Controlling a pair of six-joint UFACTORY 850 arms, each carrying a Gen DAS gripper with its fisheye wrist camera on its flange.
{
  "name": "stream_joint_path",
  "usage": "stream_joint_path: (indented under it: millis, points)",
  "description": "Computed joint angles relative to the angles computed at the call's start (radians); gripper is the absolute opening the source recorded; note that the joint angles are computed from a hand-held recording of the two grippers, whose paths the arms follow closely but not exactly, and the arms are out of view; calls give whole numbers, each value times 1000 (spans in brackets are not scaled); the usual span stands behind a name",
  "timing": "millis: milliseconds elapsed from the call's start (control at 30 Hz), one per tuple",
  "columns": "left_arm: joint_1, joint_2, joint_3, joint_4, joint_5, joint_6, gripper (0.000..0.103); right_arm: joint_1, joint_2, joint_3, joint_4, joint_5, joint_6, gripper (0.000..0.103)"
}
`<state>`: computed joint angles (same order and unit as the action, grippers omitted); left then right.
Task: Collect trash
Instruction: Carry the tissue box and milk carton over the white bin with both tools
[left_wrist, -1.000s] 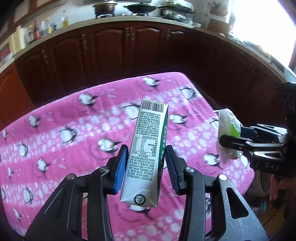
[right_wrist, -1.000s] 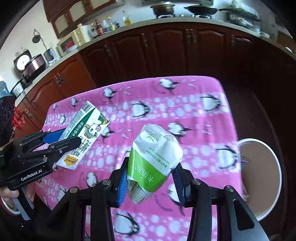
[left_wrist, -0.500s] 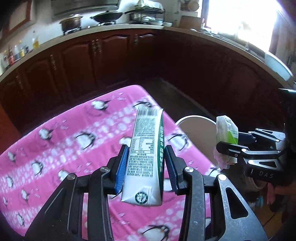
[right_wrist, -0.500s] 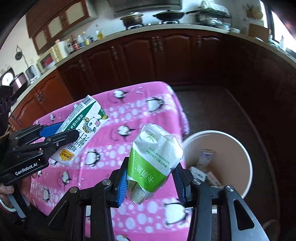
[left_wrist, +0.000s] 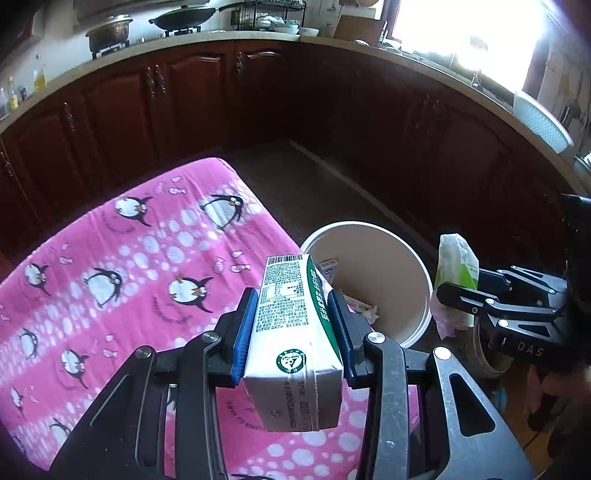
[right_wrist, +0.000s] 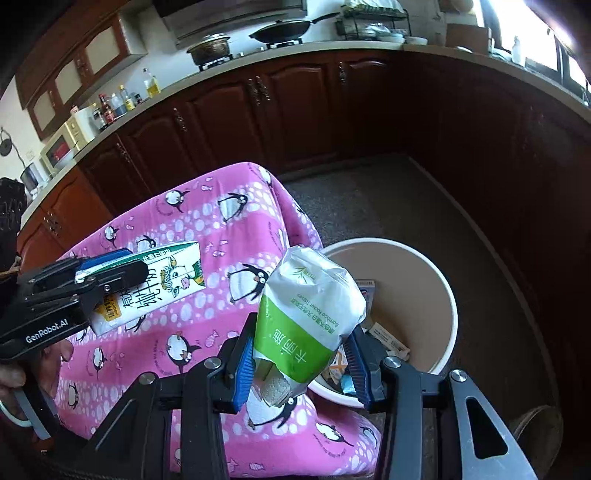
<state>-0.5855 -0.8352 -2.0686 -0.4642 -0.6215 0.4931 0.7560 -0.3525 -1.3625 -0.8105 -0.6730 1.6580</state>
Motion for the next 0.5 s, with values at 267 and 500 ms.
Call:
stream_joint_path:
  millis: [267, 500]
  points:
    - [-22, -47, -77, 24, -23, -28, 36, -19, 28, 63, 0, 30, 45, 42]
    - [-44, -117, -196, 56, -66, -57, 36, -33, 36, 89, 9, 48, 69, 42]
